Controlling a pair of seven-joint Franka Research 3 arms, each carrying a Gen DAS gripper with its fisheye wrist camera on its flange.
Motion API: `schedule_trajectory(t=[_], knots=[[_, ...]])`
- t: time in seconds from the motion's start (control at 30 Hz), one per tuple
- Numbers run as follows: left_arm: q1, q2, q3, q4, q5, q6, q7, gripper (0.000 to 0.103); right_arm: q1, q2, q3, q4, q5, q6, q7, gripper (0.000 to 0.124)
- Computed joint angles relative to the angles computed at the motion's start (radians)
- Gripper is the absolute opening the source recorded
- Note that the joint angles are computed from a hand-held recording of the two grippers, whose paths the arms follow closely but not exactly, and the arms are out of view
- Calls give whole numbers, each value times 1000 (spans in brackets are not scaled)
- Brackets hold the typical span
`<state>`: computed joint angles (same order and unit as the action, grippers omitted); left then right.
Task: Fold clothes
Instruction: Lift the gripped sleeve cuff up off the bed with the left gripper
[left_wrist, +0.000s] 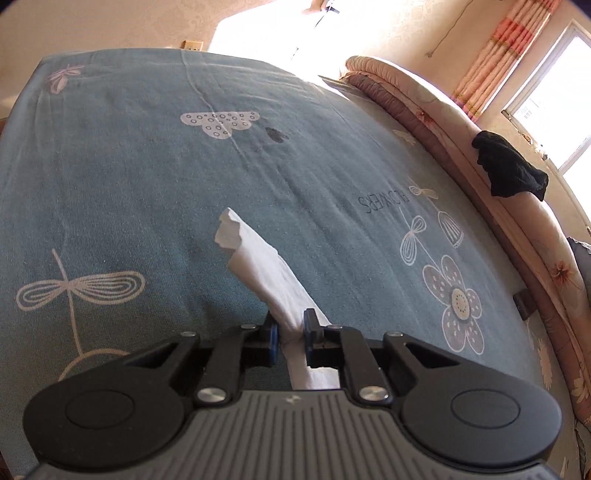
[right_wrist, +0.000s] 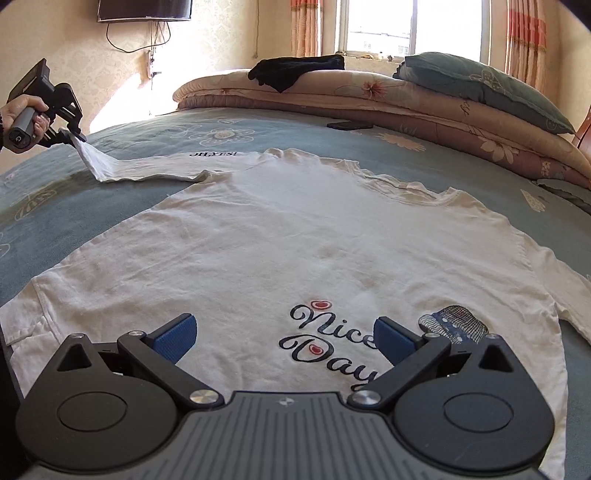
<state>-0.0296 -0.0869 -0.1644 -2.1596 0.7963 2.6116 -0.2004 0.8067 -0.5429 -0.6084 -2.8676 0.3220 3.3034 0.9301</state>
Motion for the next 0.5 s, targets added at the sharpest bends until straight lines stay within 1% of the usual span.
schedule_trajectory(t=[0.07,0.2,0.33,0.5], knots=[[-14,19,-15,61,11,-54,26,11,-27,10,23,-8,8,-10,11,103],[-60,81,-32,203,45,-150,84,11,-81,24,99,-18,8,-11,15,103],[-115,143,-33,324,67,-182,132,11,-144,38,177,-31,-6,6,31,103],[-191,231,-28,473,90,-214,174,11,-169,48,205,-27,-10,-3,76,103]])
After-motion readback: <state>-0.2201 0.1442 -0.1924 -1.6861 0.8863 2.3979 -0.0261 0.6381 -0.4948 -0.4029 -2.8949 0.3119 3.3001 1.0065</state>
